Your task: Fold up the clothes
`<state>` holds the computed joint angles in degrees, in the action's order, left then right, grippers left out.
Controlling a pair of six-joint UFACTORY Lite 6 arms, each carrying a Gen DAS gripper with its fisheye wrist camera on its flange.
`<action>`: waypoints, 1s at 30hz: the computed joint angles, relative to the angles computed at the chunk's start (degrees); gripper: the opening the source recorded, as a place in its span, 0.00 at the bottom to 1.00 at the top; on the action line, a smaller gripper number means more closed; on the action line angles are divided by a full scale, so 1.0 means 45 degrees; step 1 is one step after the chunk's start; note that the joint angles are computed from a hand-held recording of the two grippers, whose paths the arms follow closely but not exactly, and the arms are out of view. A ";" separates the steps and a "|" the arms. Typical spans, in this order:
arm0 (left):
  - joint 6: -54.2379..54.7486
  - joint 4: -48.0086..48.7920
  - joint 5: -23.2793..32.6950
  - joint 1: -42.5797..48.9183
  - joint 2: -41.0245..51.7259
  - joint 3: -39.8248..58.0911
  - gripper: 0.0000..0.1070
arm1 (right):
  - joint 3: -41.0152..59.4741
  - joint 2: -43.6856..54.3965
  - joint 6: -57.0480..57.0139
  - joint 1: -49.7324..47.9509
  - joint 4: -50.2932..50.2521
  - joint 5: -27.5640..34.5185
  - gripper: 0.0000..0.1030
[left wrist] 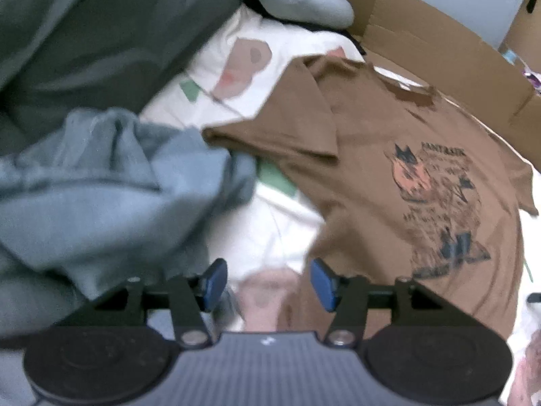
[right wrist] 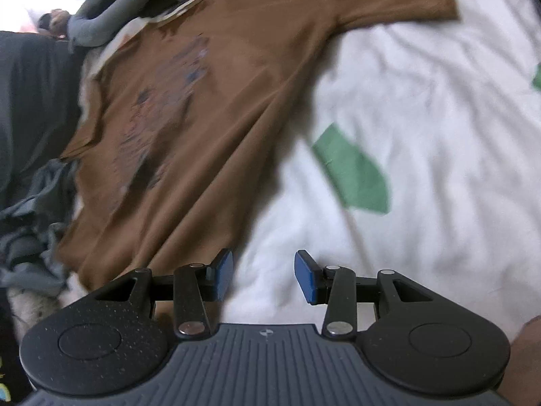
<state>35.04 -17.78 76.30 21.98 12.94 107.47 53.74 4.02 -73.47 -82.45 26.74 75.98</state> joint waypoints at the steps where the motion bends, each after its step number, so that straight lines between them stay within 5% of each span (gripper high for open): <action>1: 0.0261 -0.0098 -0.0154 0.0052 -0.0416 -0.0732 0.54 | -0.0170 -0.0054 -0.0104 -0.0080 0.0036 0.0144 0.46; 13: 0.2315 -0.0866 -0.1372 0.0190 -0.2873 -0.5788 0.54 | -0.2643 -0.1285 -0.1403 0.0573 0.0337 -0.0037 0.46; 16: 0.2581 -0.0826 -0.1505 0.0020 -0.2877 -0.6279 0.44 | -0.2885 -0.1134 -0.1295 0.0796 0.0526 -0.0417 0.46; 20: 0.2766 -0.0687 -0.1669 -0.0099 -0.2947 -0.6598 0.04 | -0.2924 -0.0909 -0.1293 0.0862 0.0618 -0.0420 0.46; 30: 0.2324 -0.0385 -0.2163 0.0013 -0.2790 -0.5009 0.02 | -0.3037 0.0158 -0.1884 -0.0264 -0.0201 0.0635 0.46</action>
<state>45.49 -19.52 66.57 22.04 0.39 84.92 40.07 4.73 -81.95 -83.64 25.84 78.84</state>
